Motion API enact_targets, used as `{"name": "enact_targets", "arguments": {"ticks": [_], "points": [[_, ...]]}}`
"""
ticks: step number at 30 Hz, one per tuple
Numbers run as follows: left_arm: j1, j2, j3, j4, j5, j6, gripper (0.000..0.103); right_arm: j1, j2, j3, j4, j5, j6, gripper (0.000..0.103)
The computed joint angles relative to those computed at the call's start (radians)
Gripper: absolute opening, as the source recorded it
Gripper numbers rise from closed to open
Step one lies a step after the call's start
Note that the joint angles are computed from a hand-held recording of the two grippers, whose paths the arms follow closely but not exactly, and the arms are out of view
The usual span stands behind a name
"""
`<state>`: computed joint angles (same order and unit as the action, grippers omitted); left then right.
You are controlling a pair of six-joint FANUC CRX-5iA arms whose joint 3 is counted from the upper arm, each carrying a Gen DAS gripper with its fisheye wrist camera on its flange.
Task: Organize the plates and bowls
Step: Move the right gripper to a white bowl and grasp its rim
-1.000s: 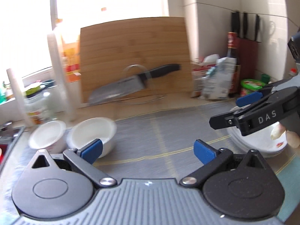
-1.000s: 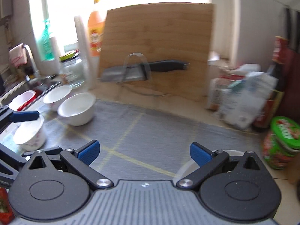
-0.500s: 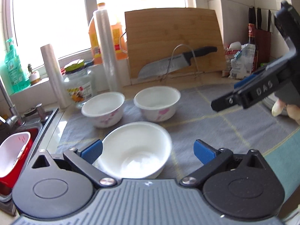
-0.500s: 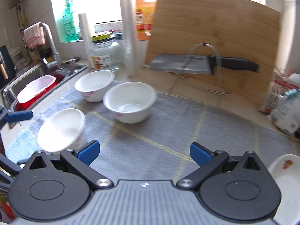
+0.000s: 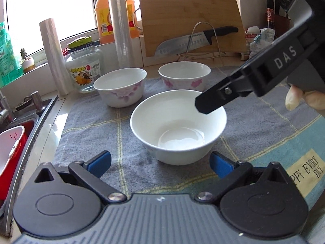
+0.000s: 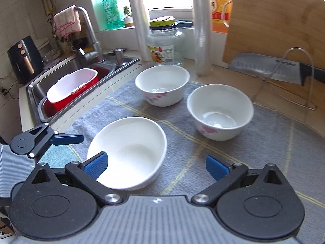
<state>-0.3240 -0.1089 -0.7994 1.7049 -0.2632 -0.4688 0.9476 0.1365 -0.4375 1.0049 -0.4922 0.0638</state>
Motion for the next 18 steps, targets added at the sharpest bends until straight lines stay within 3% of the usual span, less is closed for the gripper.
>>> {"name": "enact_targets", "arguments": {"ticks": [3,11,18], "points": [[0.034,0.014,0.011,-0.048,-0.057,0.021,0.099,-0.011,0.025,0.025,-0.041,0.052,0.053,0.103],[0.089,0.049,0.043,-0.154,-0.160,0.054,0.088,-0.020,0.062,0.083,-0.151,0.082,0.166,0.103],[0.105,0.057,0.053,-0.189,-0.190,0.077,0.086,-0.030,0.071,0.102,-0.208,0.117,0.231,0.102]]}}
